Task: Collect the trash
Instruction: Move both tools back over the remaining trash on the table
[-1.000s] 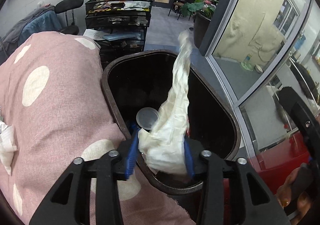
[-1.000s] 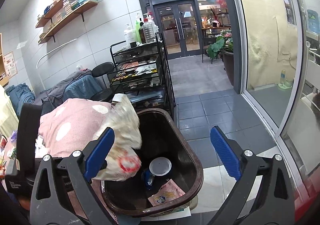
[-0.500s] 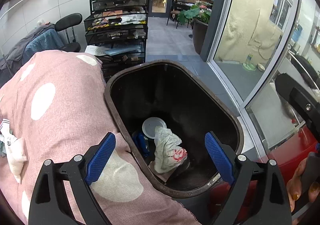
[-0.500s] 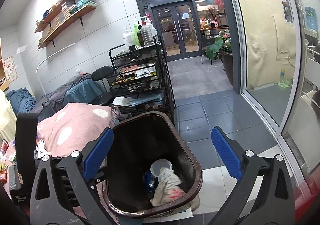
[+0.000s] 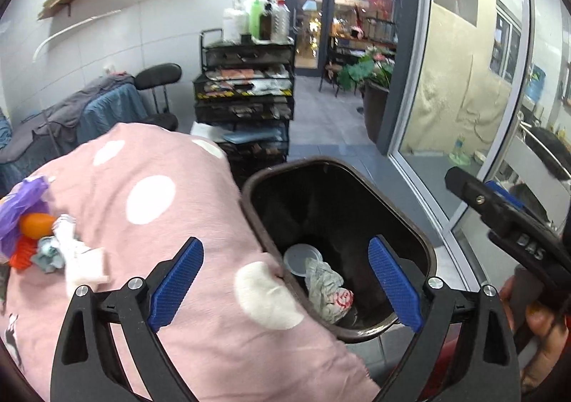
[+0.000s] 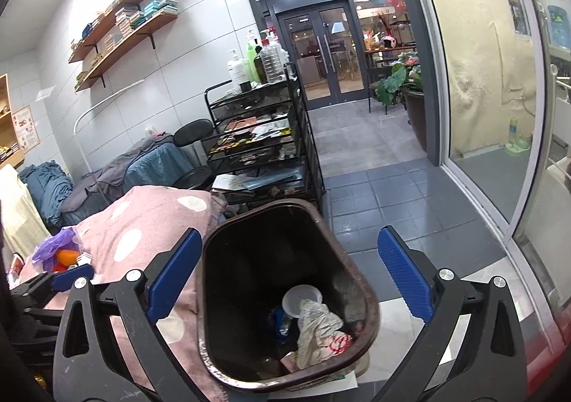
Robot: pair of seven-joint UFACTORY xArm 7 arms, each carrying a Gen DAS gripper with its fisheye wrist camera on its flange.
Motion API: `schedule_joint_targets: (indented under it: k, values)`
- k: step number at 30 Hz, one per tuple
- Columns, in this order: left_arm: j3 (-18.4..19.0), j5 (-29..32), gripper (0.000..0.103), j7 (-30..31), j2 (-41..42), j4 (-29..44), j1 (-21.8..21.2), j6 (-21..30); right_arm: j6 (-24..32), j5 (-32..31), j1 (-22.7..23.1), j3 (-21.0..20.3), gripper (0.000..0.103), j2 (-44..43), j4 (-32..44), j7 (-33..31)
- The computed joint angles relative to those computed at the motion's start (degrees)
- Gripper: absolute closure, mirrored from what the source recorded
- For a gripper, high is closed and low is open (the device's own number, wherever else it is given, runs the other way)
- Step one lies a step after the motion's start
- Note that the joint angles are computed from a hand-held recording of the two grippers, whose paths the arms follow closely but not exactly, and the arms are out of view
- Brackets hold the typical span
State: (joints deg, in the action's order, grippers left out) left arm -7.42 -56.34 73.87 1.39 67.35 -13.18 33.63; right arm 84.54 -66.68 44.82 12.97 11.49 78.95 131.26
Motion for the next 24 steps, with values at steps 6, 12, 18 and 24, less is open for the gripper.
schedule_joint_targets:
  k: [6,12,18,24]
  values:
    - [1.67,-3.55,0.009,2.86,-1.84,-1.63,1.54,-0.91,-3.97,-1.9,0.03,-0.95,0.006,2.95,4.19,-4.51]
    - [3.48,-5.86,0.008,4.04,-2.38,-1.93,3.46,-1.22,-8.9,-2.77,1.15,-3.24,0.006,7.48,10.57,-10.67]
    - [5.07,-7.13,0.008,4.67,-2.49,-2.35,5.6,-2.12,-15.52,-2.6,2.39,-6.2,0.006,12.06,16.92,-15.69]
    - [6.2,-6.47,0.008,3.3,-0.85,-1.67,8.61,-2.78,-20.89,-0.56,4.03,-9.32,0.006,18.63,26.87,-24.47]
